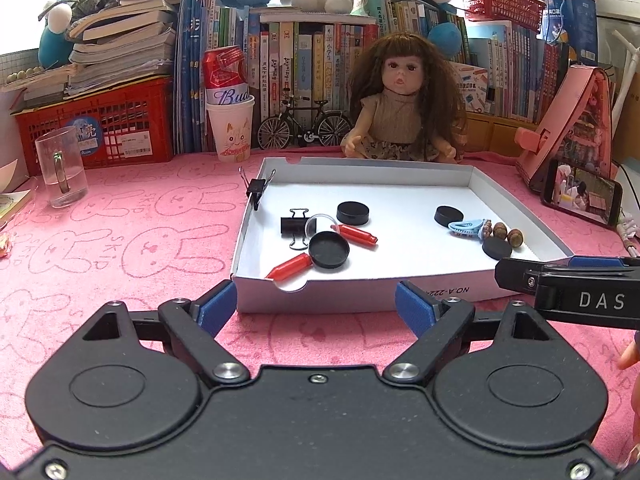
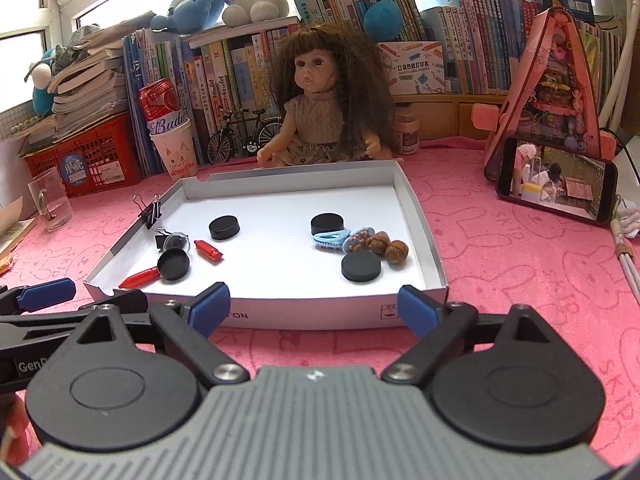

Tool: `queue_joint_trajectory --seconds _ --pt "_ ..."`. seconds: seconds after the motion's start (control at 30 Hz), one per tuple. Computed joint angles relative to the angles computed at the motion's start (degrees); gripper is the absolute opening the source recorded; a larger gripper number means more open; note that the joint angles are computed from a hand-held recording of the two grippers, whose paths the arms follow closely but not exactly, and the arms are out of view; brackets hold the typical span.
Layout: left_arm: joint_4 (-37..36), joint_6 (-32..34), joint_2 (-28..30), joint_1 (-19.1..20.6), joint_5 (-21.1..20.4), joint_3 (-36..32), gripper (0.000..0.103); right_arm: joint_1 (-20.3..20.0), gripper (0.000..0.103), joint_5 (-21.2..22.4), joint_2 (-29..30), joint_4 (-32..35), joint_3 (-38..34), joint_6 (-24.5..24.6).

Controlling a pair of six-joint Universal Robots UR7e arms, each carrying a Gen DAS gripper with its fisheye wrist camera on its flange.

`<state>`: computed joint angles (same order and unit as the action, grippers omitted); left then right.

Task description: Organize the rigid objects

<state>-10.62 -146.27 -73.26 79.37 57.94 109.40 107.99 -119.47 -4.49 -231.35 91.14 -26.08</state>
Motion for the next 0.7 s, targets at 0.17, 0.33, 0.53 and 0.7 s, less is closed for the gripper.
queue_joint_trajectory --seconds 0.17,0.33,0.53,0.7 --pt "-0.2 0.3 0.8 0.6 -0.8 -0.1 0.086 -0.2 0.095 -1.8 0.8 -0.1 -0.5 -1.2" --pt "0.6 -0.1 2.1 0.9 -2.1 -1.2 0.086 -0.4 0.096 -3.7 1.4 0.6 -1.4 -1.1" --pt "3.6 -2.4 4.1 0.9 -5.2 -3.8 0.087 -0.8 0.1 -4.5 2.0 1.2 -2.0 -1.6" --pt "4.0 -2.5 4.4 1.0 -5.3 -4.1 0.091 -1.1 0.101 -5.2 2.0 3.1 -2.3 -0.5"
